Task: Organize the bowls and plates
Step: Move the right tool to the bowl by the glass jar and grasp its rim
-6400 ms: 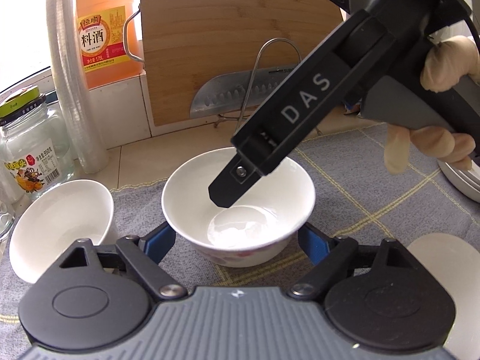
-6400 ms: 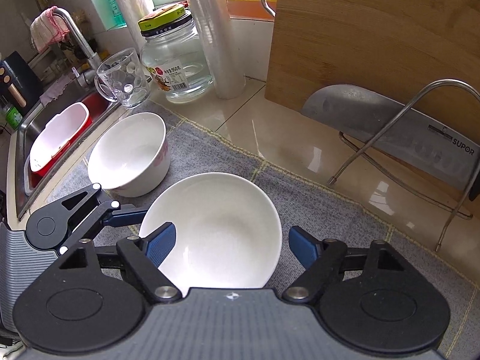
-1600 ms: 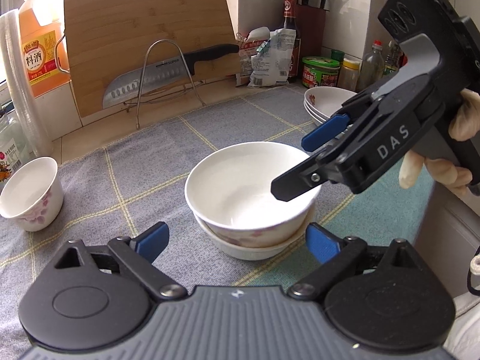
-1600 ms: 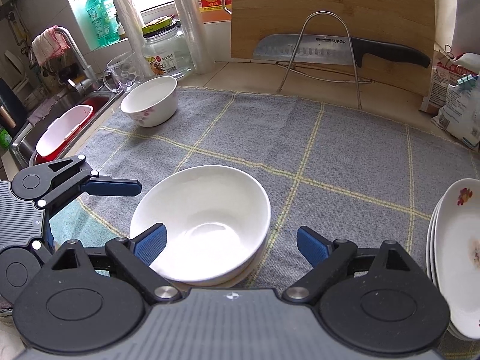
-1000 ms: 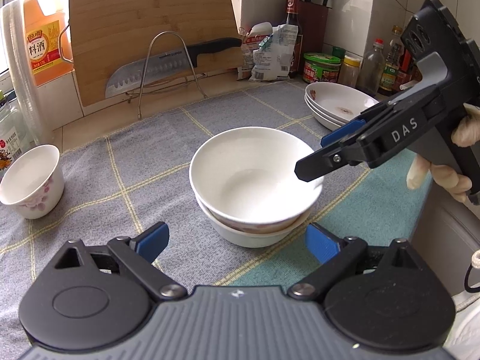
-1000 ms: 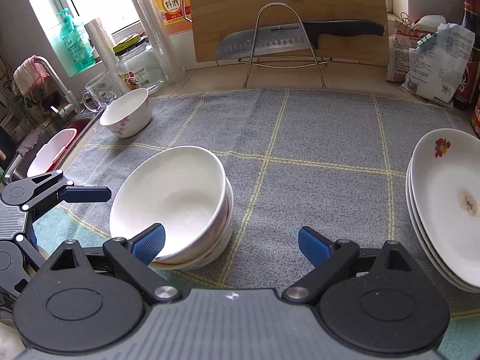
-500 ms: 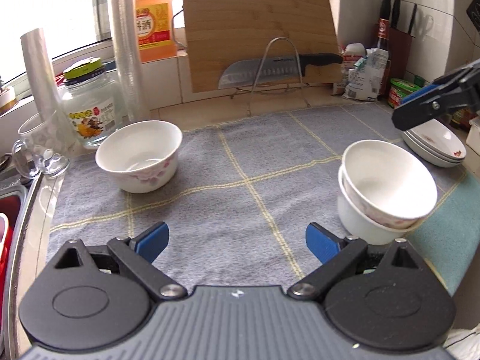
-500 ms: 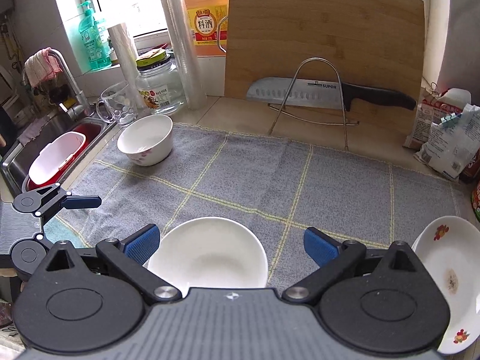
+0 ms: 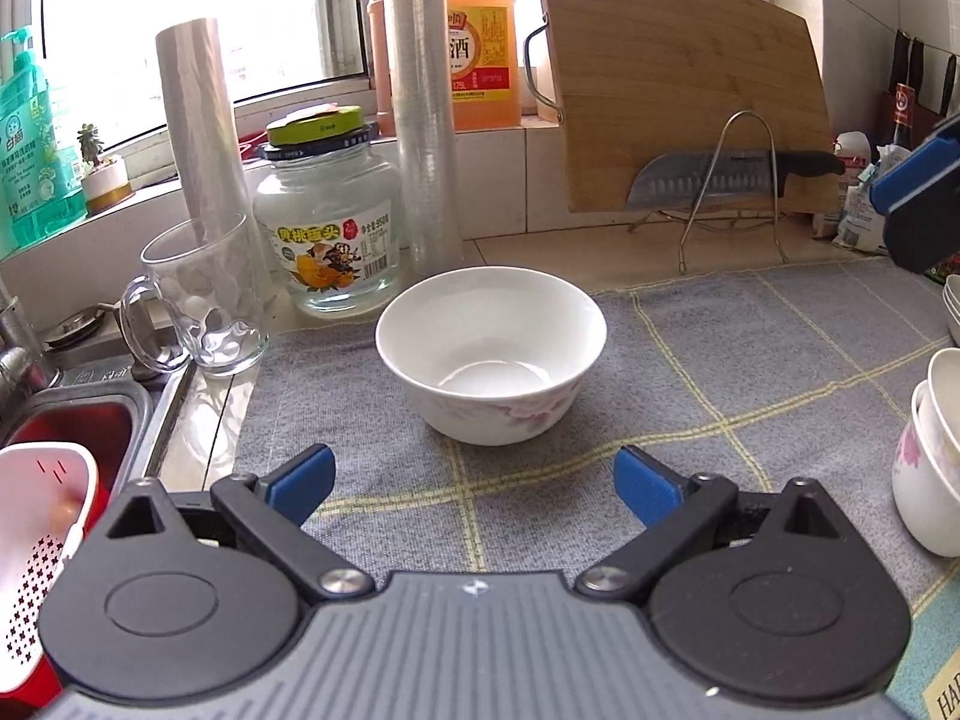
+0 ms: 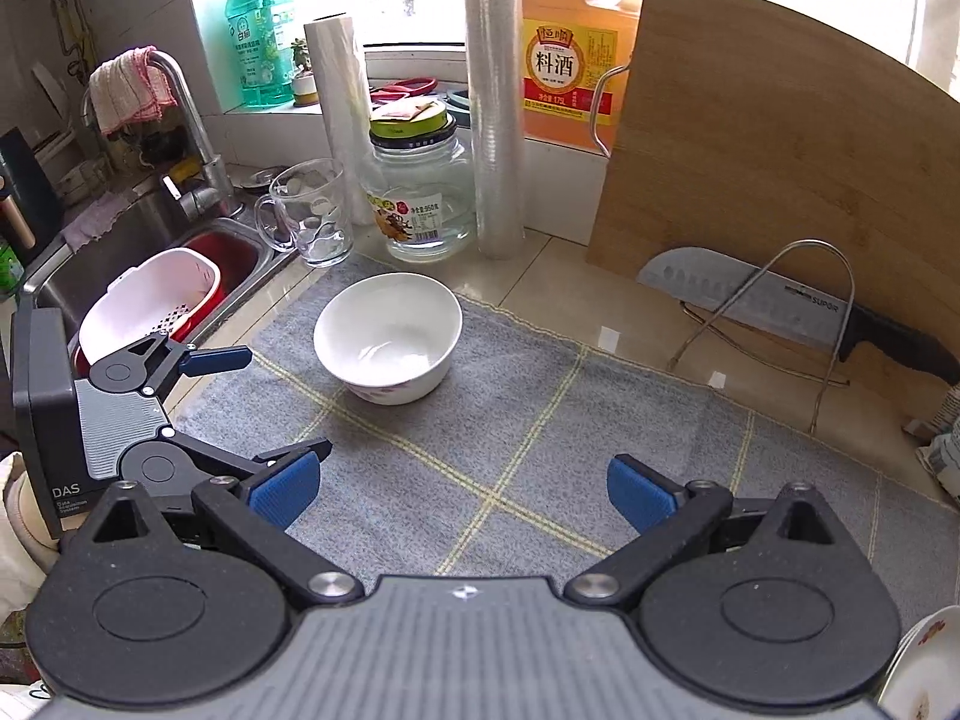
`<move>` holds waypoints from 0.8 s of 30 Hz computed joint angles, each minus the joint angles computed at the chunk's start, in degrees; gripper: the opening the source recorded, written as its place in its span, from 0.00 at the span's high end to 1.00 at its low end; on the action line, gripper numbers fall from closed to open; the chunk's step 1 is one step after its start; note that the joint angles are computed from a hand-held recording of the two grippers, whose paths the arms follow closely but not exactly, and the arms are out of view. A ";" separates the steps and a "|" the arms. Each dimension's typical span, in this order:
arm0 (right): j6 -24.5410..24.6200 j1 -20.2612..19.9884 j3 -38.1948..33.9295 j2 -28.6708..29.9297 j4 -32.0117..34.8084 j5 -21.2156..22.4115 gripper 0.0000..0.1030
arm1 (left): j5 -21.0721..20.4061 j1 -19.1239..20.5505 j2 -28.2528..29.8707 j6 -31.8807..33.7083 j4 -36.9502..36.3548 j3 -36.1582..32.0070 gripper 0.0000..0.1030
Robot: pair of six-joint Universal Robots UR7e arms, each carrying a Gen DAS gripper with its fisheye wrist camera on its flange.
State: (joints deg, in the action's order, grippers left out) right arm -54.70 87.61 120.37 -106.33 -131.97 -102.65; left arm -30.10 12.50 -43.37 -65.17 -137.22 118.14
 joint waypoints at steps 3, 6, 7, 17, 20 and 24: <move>0.64 1.92 -0.92 3.20 -0.72 -1.12 0.00 | -0.33 0.69 0.52 3.48 -4.41 0.52 0.04; 1.50 3.14 -2.42 6.79 -0.53 -1.33 0.00 | -0.35 1.30 0.95 5.86 -7.24 0.73 0.04; 1.92 3.48 -2.80 7.84 -0.76 -1.59 0.00 | -0.28 1.54 1.11 6.87 -8.23 0.76 0.04; 4.32 4.60 -7.53 17.97 -0.89 -2.54 0.00 | -0.70 4.84 2.53 16.14 -16.28 0.54 0.04; 4.97 4.67 -9.03 20.39 -0.15 -2.84 0.00 | -1.15 5.67 2.83 17.97 -18.10 0.32 0.04; 5.31 4.85 -10.31 23.11 0.12 -3.60 0.00 | -1.73 6.55 2.99 20.08 -20.09 0.19 0.04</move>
State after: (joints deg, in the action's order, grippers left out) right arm -49.39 92.46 110.06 -83.22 -131.85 -106.25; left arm -31.83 19.05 -40.38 -45.09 -157.31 118.33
